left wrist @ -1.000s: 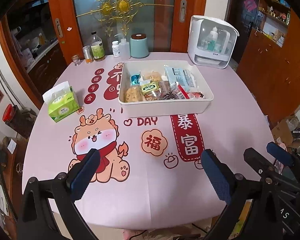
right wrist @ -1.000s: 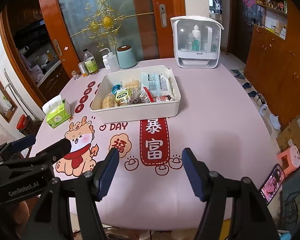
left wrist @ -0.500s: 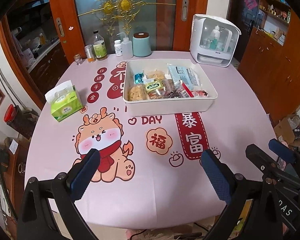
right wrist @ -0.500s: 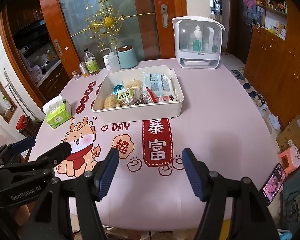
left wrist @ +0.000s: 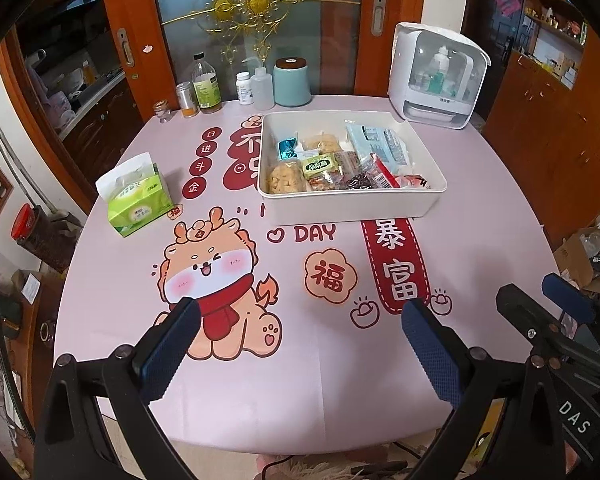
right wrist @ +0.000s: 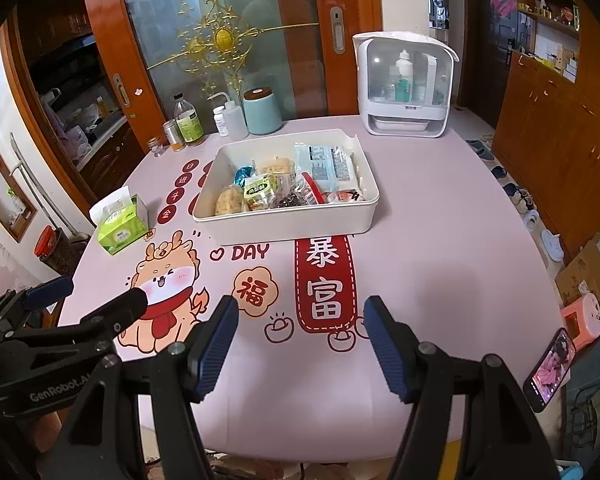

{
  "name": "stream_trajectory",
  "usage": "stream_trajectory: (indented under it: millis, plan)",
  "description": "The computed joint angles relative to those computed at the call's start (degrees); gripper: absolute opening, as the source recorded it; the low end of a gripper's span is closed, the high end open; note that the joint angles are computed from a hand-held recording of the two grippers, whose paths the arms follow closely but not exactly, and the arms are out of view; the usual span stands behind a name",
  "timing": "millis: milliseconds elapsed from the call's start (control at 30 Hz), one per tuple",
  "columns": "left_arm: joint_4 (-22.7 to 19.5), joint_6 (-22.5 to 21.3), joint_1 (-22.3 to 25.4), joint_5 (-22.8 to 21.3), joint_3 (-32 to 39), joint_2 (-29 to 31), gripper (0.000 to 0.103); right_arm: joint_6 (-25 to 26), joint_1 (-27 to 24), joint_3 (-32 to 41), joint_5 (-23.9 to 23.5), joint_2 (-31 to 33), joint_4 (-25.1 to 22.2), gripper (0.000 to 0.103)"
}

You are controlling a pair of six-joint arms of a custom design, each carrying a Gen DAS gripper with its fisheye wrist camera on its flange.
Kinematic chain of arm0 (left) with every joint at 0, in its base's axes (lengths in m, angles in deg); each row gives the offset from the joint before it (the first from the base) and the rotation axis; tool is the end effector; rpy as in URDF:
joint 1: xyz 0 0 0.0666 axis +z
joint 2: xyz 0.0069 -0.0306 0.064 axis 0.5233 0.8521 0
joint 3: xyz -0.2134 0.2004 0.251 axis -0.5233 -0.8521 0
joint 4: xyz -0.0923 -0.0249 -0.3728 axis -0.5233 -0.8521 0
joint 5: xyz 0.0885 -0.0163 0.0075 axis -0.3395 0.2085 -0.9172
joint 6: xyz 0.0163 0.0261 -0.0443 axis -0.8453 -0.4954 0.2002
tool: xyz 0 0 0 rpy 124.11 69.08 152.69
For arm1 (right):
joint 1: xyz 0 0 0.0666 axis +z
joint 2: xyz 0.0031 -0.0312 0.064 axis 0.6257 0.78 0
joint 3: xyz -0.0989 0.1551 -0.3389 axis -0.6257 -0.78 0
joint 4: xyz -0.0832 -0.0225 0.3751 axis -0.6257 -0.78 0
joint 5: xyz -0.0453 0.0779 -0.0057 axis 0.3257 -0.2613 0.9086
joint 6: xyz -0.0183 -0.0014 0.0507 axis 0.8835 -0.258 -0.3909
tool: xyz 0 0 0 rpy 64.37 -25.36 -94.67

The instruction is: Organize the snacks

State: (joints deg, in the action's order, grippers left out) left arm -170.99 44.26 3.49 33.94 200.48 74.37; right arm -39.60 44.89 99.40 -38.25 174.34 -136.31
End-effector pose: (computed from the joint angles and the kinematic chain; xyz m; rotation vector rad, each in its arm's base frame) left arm 0.5058 -0.2526 0.5424 -0.5396 2.5128 0.1670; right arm 0.5668 0.0715 0.5420 -0.5460 2.4529 0.3400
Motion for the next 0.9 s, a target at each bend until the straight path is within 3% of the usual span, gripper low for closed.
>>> stream_trajectory:
  millis: [900]
  plan:
    - [0.90, -1.13, 0.76, 1.33, -2.57, -1.52, 0.100, -1.31, 0.73, -1.34, 0.52, -0.71, 0.39, 0.066]
